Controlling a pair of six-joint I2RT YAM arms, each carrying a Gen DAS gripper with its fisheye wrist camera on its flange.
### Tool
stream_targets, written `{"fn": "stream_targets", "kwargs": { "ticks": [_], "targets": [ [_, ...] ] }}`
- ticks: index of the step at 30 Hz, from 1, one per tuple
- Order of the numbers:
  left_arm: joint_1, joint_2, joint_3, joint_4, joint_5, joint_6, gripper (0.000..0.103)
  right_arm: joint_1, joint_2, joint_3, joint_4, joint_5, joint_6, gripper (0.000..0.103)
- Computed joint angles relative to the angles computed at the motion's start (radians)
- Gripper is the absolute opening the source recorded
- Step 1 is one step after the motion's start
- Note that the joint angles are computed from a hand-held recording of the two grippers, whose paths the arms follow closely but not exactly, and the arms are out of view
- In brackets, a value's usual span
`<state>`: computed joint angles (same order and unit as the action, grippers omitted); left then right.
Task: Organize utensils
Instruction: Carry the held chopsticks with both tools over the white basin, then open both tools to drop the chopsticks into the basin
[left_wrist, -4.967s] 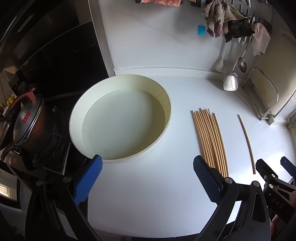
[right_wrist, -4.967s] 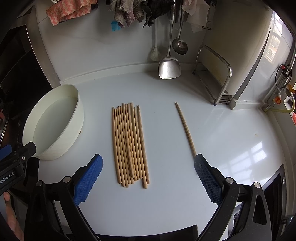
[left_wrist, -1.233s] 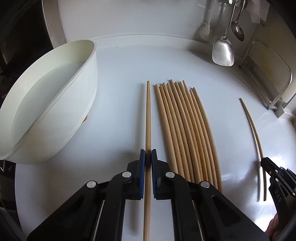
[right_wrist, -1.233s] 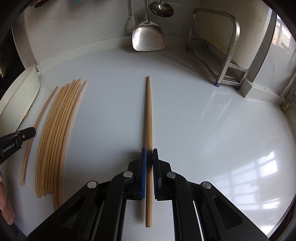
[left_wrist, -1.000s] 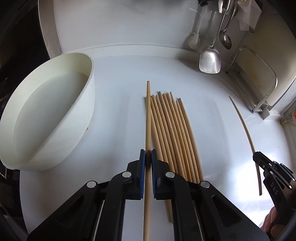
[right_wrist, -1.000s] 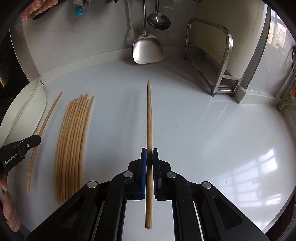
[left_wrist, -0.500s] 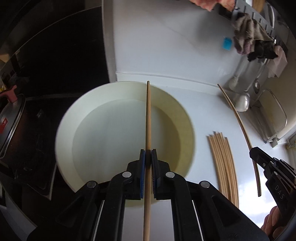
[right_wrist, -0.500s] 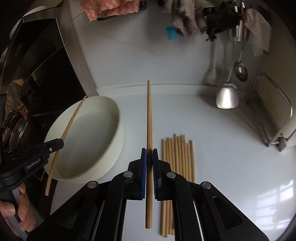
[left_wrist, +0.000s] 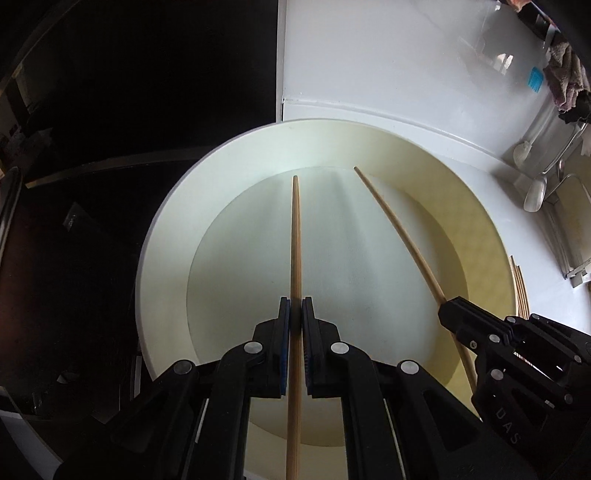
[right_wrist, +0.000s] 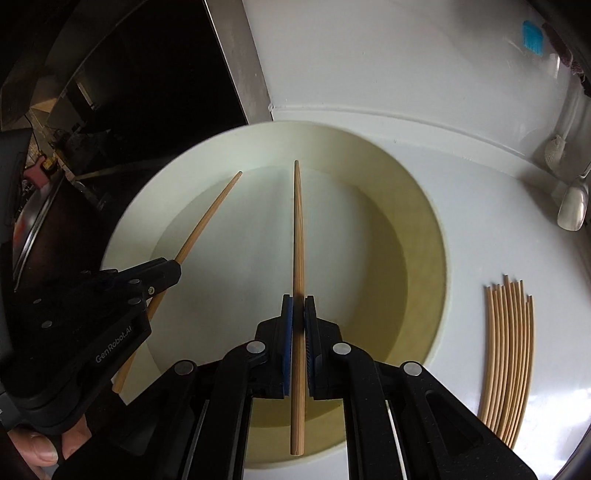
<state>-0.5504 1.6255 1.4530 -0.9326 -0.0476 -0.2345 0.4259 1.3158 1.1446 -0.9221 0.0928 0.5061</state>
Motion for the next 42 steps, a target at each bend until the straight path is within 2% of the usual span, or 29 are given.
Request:
{"fn": "stream_targets", "kwargs": {
  "ticks": [4, 9, 12, 13, 14, 15, 16, 18, 20, 22, 25, 30, 37, 42],
  "targets": [
    [0.012, 0.018, -0.013, 0.016, 0.014, 0.026, 0.007, -0.009, 0.08, 0.029, -0.006, -0.021, 0.017, 0.006],
    [0.03, 0.035, -0.006, 0.015, 0.044, 0.035, 0.008, -0.017, 0.11, 0.043, -0.02, -0.038, 0.038, 0.006],
    [0.041, 0.016, -0.02, 0.025, 0.046, 0.02, 0.026, -0.024, 0.112, 0.049, -0.028, -0.03, 0.04, 0.011],
    [0.06, -0.007, -0.033, 0.031, 0.049, 0.029, 0.03, -0.022, 0.097, 0.038, -0.031, -0.025, 0.047, 0.022],
    [0.063, -0.018, -0.036, 0.034, 0.043, 0.028, 0.043, -0.022, 0.088, 0.038, -0.033, -0.018, 0.049, 0.03],
    [0.065, -0.03, -0.038, 0.037, 0.034, 0.025, 0.054, -0.019, 0.077, 0.039, -0.036, -0.002, 0.051, 0.032],
    [0.068, -0.044, -0.042, 0.041, 0.027, 0.025, 0.06, -0.019, 0.068, 0.041, -0.04, 0.012, 0.051, 0.033],
    [0.083, -0.069, -0.047, 0.038, 0.024, 0.034, 0.061, -0.025, 0.038, 0.038, -0.052, 0.021, 0.052, 0.035],
    [0.092, -0.091, -0.048, 0.027, 0.02, 0.034, 0.066, -0.029, 0.002, 0.03, -0.062, 0.026, 0.065, 0.042],
    [0.105, -0.12, -0.062, 0.025, 0.023, 0.034, 0.074, -0.025, -0.039, 0.018, -0.072, 0.032, 0.077, 0.043],
    [0.101, -0.151, -0.06, 0.002, 0.01, 0.021, 0.078, 0.004, -0.089, 0.011, -0.099, 0.057, 0.093, 0.05],
    [0.073, -0.242, -0.094, -0.043, -0.012, -0.021, 0.084, 0.059, -0.191, -0.011, -0.15, 0.093, 0.126, 0.054],
    [-0.059, -0.351, -0.13, -0.09, -0.066, -0.099, 0.087, 0.138, -0.394, -0.042, -0.291, 0.181, 0.194, 0.059],
    [-0.212, -0.383, -0.125, -0.109, -0.132, -0.189, 0.089, 0.115, -0.537, -0.067, -0.417, 0.217, 0.207, 0.061]
  ]
}}
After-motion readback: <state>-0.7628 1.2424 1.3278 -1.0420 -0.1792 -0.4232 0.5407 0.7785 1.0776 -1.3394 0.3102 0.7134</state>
